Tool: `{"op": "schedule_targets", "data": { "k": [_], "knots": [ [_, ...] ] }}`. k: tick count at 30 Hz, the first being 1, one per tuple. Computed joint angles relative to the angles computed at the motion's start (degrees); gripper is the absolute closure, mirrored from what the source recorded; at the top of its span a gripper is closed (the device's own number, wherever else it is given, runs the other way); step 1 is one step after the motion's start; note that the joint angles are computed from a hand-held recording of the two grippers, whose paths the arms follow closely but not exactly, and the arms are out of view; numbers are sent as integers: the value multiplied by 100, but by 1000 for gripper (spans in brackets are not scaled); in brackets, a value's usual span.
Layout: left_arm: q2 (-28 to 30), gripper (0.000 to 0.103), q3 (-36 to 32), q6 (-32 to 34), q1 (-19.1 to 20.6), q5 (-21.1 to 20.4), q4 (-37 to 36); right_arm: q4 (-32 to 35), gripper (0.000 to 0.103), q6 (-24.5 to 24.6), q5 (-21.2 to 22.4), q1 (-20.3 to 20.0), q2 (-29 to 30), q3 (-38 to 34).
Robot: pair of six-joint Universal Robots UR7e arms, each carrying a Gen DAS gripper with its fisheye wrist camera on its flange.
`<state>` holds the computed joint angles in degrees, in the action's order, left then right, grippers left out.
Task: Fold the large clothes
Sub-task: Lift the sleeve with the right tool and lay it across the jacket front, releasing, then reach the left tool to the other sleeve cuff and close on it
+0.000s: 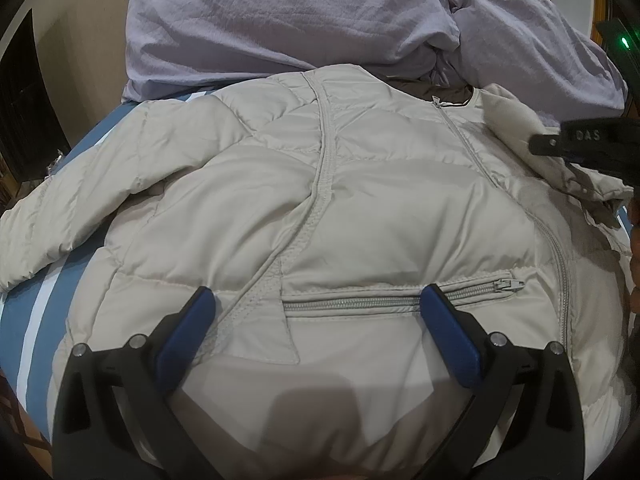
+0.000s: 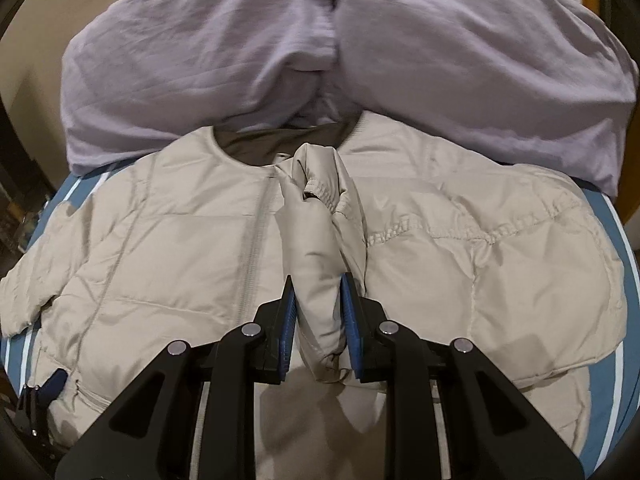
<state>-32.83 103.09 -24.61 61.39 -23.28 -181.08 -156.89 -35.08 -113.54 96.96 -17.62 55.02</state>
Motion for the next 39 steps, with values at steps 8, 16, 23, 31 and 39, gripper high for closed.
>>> {"op": "schedule_targets", "data": {
  "k": [8,16,23,31,39],
  "knots": [
    [9,2,-2,24,4,-19,-57,306,80,140,181,121,119,-103],
    [4,2,5,25,3,-26,-68,466,80,111,225,220,327,-227],
    [4,2,13,27,-1,-42,-93,774,67,375,363,166,217,-235],
    [-1,2,7,9,-5,-41,-66,61,59,297,418,72,-122,175],
    [-1,2,19,7,-9,-48,-78,-826,53,213,-331,-102,8,-96]
  ]
}}
